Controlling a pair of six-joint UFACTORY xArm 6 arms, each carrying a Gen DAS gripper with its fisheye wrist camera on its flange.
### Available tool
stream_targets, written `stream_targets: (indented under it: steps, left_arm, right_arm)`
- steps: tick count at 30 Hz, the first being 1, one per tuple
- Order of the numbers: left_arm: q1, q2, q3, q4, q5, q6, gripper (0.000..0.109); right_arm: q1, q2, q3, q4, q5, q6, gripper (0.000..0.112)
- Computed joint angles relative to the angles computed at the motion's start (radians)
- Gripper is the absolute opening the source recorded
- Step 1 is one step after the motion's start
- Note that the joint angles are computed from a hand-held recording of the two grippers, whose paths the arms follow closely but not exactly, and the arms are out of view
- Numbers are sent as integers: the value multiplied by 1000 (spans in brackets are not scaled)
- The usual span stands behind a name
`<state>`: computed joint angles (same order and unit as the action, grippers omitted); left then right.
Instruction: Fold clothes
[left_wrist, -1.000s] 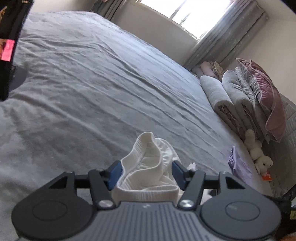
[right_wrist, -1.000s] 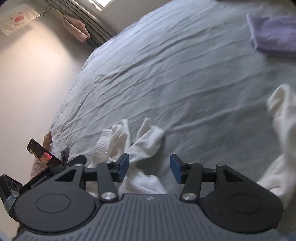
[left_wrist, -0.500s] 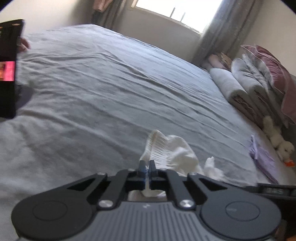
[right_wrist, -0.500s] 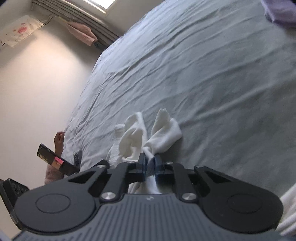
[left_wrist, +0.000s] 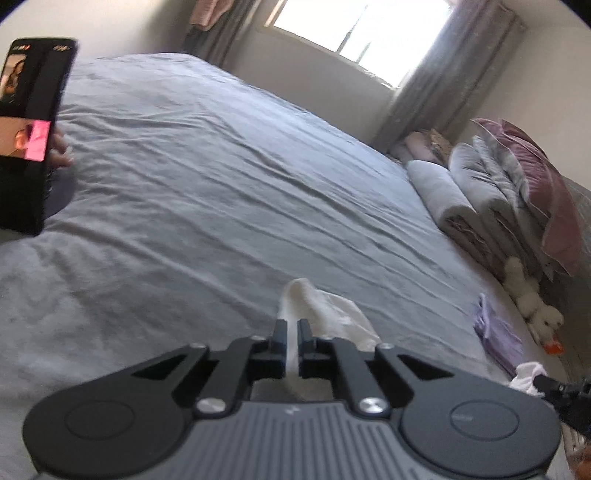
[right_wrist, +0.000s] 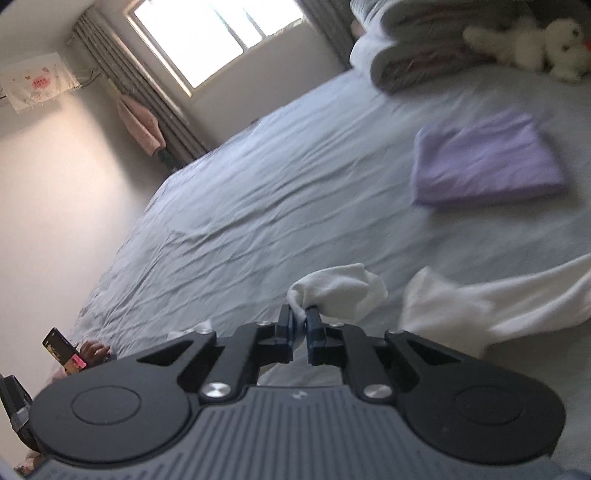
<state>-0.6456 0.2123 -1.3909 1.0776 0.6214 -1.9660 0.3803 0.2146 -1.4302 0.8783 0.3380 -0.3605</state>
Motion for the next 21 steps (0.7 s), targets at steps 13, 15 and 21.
stream_targets:
  steps: [13, 15, 21]
  left_arm:
    - [12, 80, -62, -141, -81, 79, 37]
    - [4, 106, -96, -169, -40, 111, 32]
    - [-40, 163, -206, -148, 165, 167, 1]
  right_arm:
    - [-67, -138, 155, -51, 200, -136, 9]
    - [-77, -129, 148, -73, 262, -128, 9]
    - [-82, -109, 147, -147, 339, -129, 9]
